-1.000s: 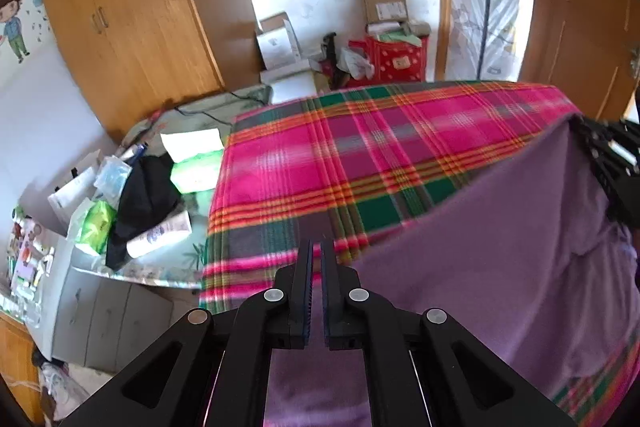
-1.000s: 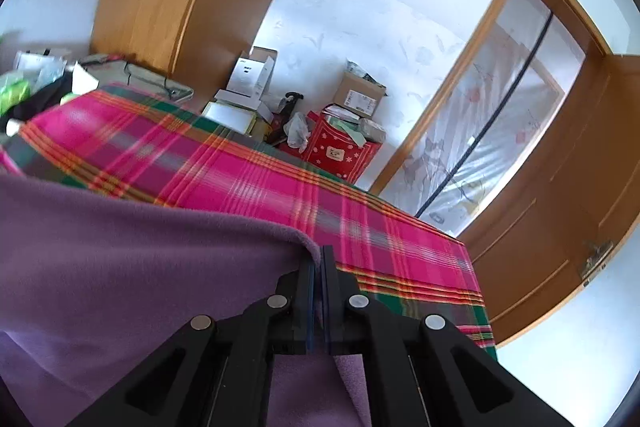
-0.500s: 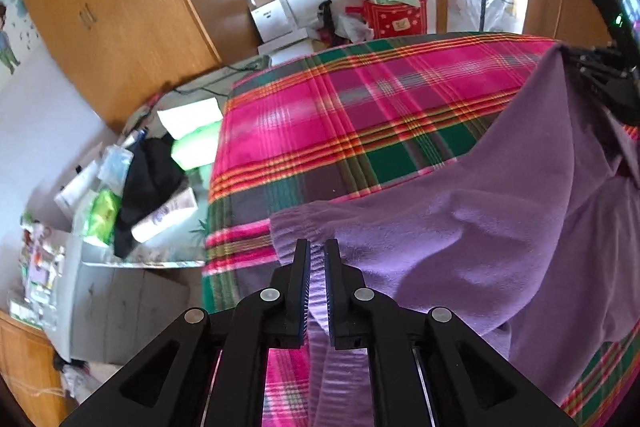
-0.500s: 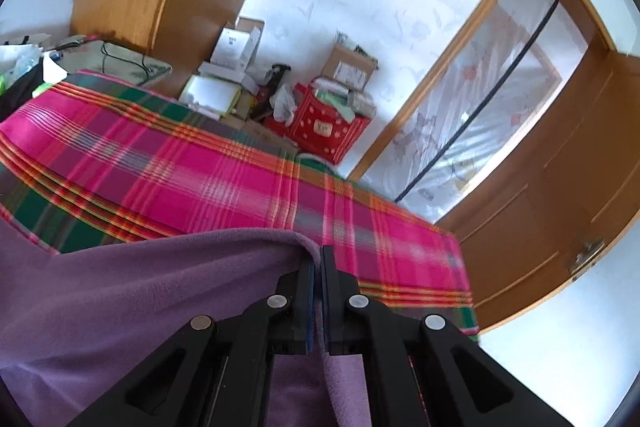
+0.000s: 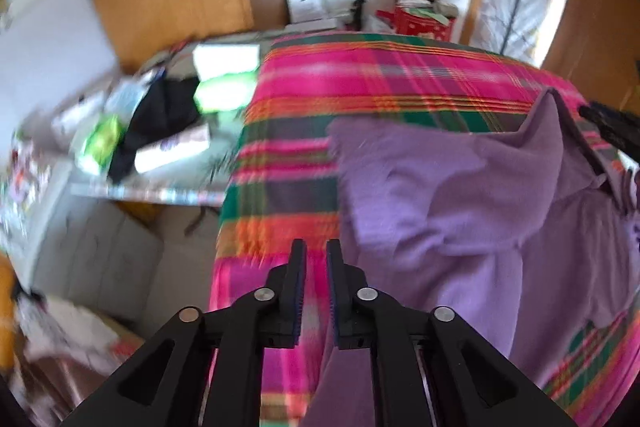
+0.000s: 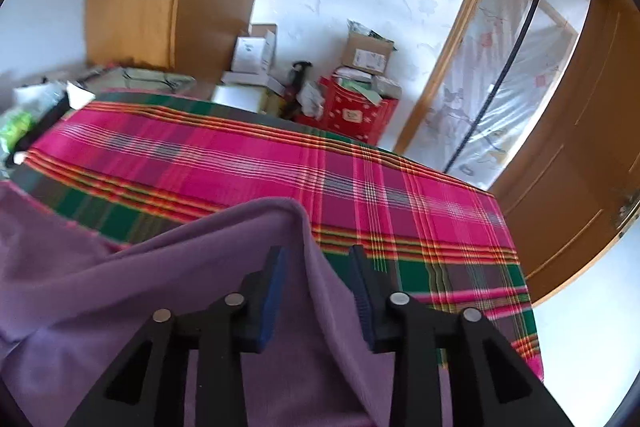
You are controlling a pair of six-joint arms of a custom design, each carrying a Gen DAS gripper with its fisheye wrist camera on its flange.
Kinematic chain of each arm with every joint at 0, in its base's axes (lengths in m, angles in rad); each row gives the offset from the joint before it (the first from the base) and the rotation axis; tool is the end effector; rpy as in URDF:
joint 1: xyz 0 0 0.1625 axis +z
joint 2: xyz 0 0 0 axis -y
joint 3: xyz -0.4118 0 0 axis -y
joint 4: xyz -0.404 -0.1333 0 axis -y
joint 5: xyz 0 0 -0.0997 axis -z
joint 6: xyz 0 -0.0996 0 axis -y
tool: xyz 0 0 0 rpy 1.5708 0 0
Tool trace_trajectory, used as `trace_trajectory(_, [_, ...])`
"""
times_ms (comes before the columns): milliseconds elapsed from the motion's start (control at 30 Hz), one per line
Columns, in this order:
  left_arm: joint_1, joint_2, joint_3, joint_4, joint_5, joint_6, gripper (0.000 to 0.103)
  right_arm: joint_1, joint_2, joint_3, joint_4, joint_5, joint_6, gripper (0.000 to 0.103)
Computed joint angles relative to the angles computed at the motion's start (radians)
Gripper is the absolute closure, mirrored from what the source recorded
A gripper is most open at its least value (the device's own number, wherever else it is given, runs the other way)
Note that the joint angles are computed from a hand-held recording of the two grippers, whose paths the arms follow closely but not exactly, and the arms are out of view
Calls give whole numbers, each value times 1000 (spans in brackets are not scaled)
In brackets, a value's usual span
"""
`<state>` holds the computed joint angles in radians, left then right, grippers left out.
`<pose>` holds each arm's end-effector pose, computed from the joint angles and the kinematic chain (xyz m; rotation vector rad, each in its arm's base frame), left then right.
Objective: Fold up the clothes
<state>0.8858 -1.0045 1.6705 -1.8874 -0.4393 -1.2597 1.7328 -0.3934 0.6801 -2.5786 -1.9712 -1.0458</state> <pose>-0.2178 -0.6198 0.1865 -0.3668 2.0658 -0.8866 0.2389 -0.8762 0.2030 1.2192 -2.0927 0.6135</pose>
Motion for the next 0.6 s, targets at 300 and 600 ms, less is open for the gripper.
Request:
trace_trajectory(300, [-73,-109,222,-134,-110,-174,74,-49,-366,505,2,157,-98,68])
trace_trajectory(600, [-116,-100,327,-347,-118,-285,70,-118,-551,797,-33,198,-202,68])
